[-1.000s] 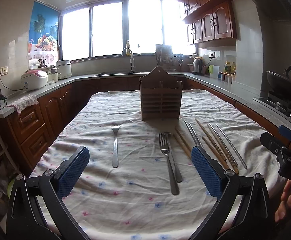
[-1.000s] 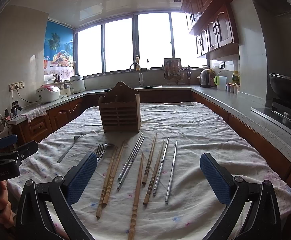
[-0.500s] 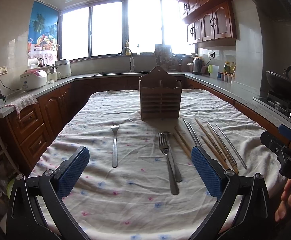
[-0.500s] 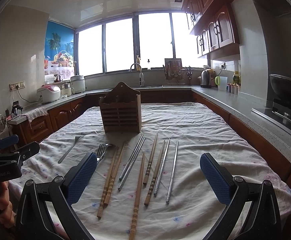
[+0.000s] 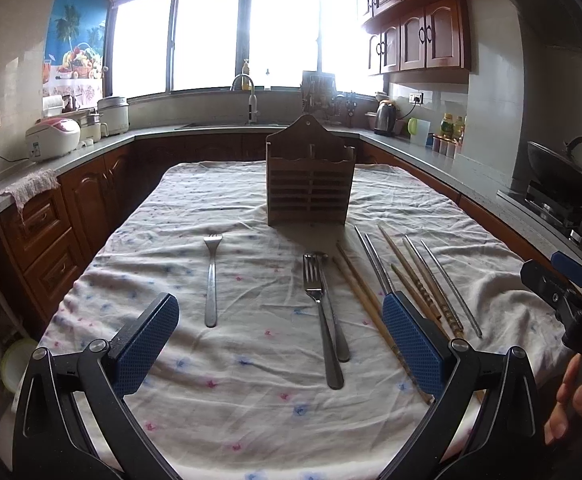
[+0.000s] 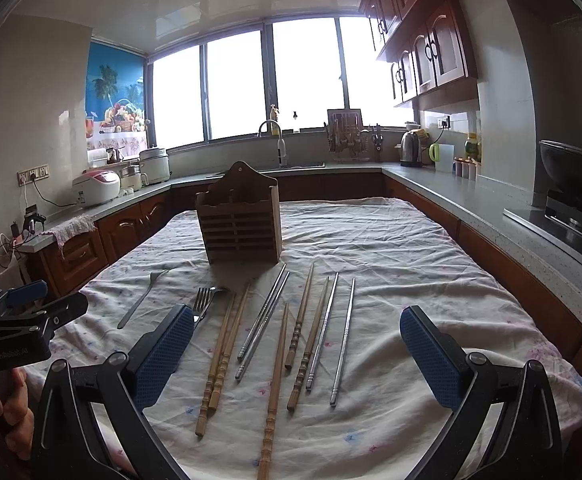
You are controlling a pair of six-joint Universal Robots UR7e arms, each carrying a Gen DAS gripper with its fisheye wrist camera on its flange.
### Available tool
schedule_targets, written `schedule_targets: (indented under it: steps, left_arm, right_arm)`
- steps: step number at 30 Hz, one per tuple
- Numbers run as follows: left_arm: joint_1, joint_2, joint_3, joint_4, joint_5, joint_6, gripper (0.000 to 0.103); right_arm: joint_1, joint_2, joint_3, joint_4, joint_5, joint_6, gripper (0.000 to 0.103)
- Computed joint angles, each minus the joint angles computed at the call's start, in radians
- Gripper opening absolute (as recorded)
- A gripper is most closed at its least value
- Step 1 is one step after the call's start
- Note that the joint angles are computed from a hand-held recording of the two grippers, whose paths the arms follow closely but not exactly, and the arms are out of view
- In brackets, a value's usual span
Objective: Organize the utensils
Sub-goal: 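Close the left tool on a wooden chopstick while the right tool grasps a metal chopstick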
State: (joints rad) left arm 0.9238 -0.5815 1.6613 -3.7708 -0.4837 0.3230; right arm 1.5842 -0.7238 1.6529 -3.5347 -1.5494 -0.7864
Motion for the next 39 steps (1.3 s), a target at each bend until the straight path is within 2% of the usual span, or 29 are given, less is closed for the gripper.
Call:
schedule_targets:
  steps: [5,12,17,19,28,33,39]
  left_arm:
    - [0.026,-0.03,-0.015,0.179,-0.034,-0.136,0.103]
    - [0.061,-0.046,-0.069,0.386,-0.094,-0.251,0.103]
    - [0.077,-0.026,-0.146,0.519,-0.135,-0.281,0.097]
    - [0.085,-0.018,-0.18,0.586,-0.154,-0.3,0.09]
    - [0.126,0.025,-0.346,0.824,-0.263,-0.382,0.067]
    - [0.157,0.069,-0.49,1.0,-0.317,-0.43,0.049]
    - [0.195,0.15,-0.697,1.22,-0.39,-0.486,0.037]
  right_arm:
    - [0.009,0.002,-0.055,0.1,-0.041,0.033,0.103]
    - [0.013,0.03,-0.164,0.242,-0.084,0.092,0.103]
    - [0.009,0.05,-0.237,0.34,-0.104,0.124,0.102]
    - [0.009,0.06,-0.268,0.378,-0.117,0.133,0.101]
    - [0.012,0.124,-0.445,0.611,-0.182,0.203,0.074]
    - [0.016,0.177,-0.566,0.719,-0.212,0.234,0.058]
    - [0.018,0.272,-0.762,0.861,-0.256,0.274,0.042]
